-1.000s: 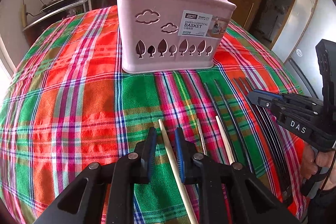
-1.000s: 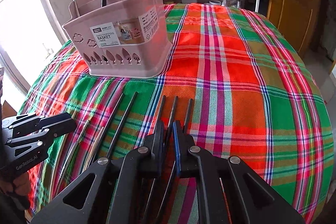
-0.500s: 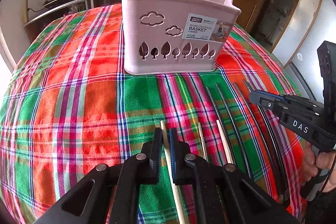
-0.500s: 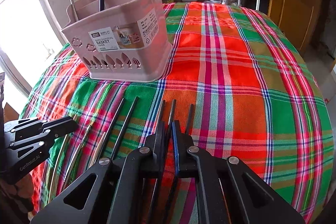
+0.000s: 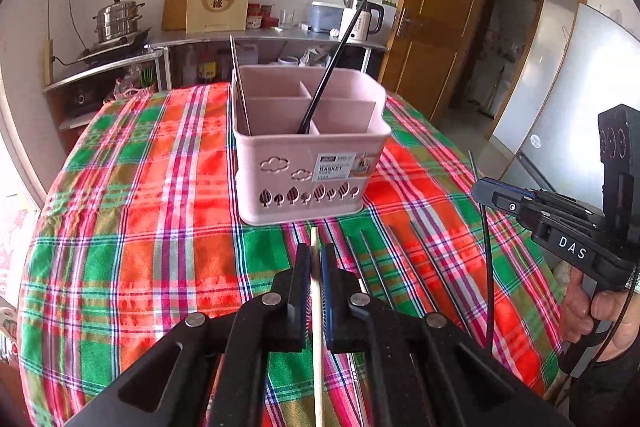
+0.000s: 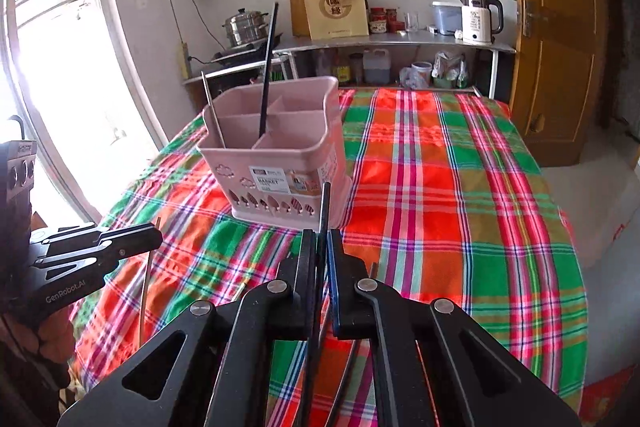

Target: Organize utensils

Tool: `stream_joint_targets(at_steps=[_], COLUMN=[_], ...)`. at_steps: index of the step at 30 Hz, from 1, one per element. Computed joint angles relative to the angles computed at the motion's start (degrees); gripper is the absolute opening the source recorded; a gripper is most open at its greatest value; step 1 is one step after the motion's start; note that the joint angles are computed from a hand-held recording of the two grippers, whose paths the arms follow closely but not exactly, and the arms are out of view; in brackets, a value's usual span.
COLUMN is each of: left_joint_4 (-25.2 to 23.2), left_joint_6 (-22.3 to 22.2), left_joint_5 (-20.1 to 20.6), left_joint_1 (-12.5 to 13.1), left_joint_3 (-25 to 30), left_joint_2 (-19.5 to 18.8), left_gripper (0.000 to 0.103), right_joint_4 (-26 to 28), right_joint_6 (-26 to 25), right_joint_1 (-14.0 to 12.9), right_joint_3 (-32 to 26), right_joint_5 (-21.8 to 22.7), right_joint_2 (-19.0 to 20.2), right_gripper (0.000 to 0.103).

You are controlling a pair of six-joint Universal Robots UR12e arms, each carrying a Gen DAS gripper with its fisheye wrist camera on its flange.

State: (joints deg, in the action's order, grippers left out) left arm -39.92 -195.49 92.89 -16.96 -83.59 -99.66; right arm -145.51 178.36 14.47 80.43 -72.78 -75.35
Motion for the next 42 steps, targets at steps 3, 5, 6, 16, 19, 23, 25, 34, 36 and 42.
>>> stream_joint_targets(at_steps=[3,5,6,16,19,23,25,34,36,42], left_joint_4=[1.58,2.51,3.02,5.8,6.71,7.32,6.87,2.48,1.81,2.43], left_joint_6=[0.52,0.68,0.75,1.91,2.18,1.95,1.94,2.0,1.95,2.26], left_joint_5=[0.74,1.03,1.17,2.47,2.44,2.05,1.8,-0.56,-0.76,-0.87], left_joint_1=[-0.12,-0.13,-0.15,-0.2,-0.11,0.2,0.4,1.68,1.93,2.67], left_joint_3=[0.02,-0.01,-0.02,0.12,0.07,0.31,0.6,4.49,6.13,11.12], left_joint_2=[0.83,1.35,1.57,2.94,3.1,3.11,3.01,0.86,-0.04,-2.58], left_gripper=[0.004,0.004,0.004,0.004,0.004,0.004,0.004,0.004,0.004,0.004], right_joint_4=[-2.49,-4.07,-4.88,-9.39,-9.94,-10.19,-10.2,-10.31,-10.25,-10.19], right_joint_6=[0.17,0.22,0.28,0.93,1.14,0.87,0.72,0.53,0.59,1.14], right_joint_1=[-0.06,-0.08,-0.07,-0.27,-0.33,-0.26,-0.18,0.17,0.27,0.44], right_joint_3=[0.44,0.7,0.81,1.24,1.26,1.27,1.13,-0.22,-0.8,-3.3], right_joint_5=[0.5,0.71,0.68,0.99,1.34,1.73,1.78,2.53,2.7,3.22], right_joint_2=[-0.93,-1.47,-1.7,-2.79,-2.84,-3.01,-2.95,-2.13,-1.76,-0.21], right_gripper=[0.005,0.005,0.005,0.005,0.005,0.005,0.005,0.005,0.005,0.005])
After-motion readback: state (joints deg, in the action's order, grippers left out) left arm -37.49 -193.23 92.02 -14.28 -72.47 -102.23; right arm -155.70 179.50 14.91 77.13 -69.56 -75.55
